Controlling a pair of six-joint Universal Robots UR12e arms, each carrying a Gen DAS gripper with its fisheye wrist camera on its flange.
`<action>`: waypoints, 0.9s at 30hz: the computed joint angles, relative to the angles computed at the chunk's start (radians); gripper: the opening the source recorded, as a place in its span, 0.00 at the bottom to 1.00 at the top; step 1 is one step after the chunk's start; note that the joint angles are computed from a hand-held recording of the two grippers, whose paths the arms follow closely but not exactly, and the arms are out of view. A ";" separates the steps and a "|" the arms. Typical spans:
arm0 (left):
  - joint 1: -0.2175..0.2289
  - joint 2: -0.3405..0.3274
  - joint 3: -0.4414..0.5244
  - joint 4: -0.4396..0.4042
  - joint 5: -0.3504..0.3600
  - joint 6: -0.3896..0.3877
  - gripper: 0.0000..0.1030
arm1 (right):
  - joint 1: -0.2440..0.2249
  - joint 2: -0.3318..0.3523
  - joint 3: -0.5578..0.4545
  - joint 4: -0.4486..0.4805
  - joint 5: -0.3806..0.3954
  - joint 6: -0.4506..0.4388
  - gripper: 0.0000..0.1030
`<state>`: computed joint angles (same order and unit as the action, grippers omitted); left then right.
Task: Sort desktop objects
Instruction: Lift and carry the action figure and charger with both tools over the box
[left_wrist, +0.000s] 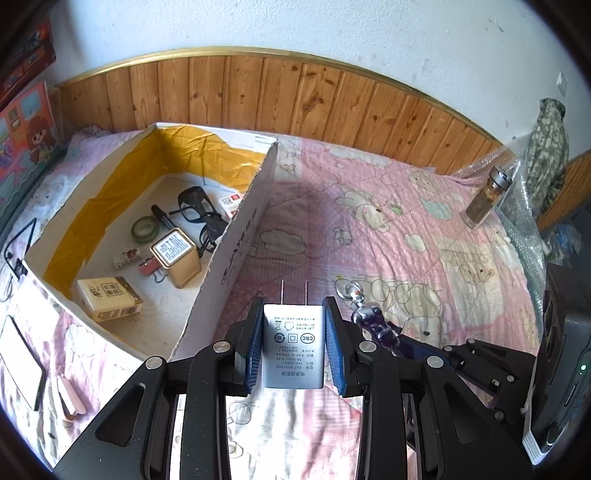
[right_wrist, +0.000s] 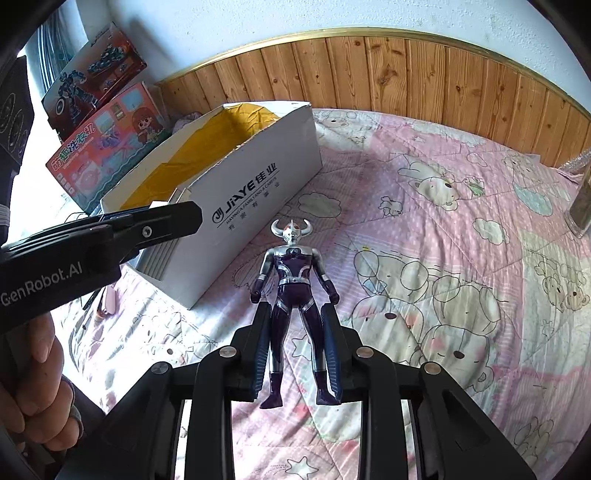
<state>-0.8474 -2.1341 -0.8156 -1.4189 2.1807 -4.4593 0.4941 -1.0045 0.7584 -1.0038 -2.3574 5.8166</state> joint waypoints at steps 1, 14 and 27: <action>-0.002 0.006 -0.011 0.004 0.002 -0.005 0.30 | -0.001 0.005 -0.010 0.000 -0.003 -0.009 0.28; -0.014 0.086 -0.126 0.036 0.051 -0.102 0.30 | -0.019 0.059 -0.125 0.020 -0.033 -0.109 0.27; -0.008 0.188 -0.278 0.088 0.081 -0.260 0.30 | -0.040 0.080 -0.199 0.017 -0.083 -0.227 0.27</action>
<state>-0.8551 -1.9457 -1.0938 -1.3309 2.2613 -4.7193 0.4545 -0.9249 0.5592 -0.9870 -2.4402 5.5893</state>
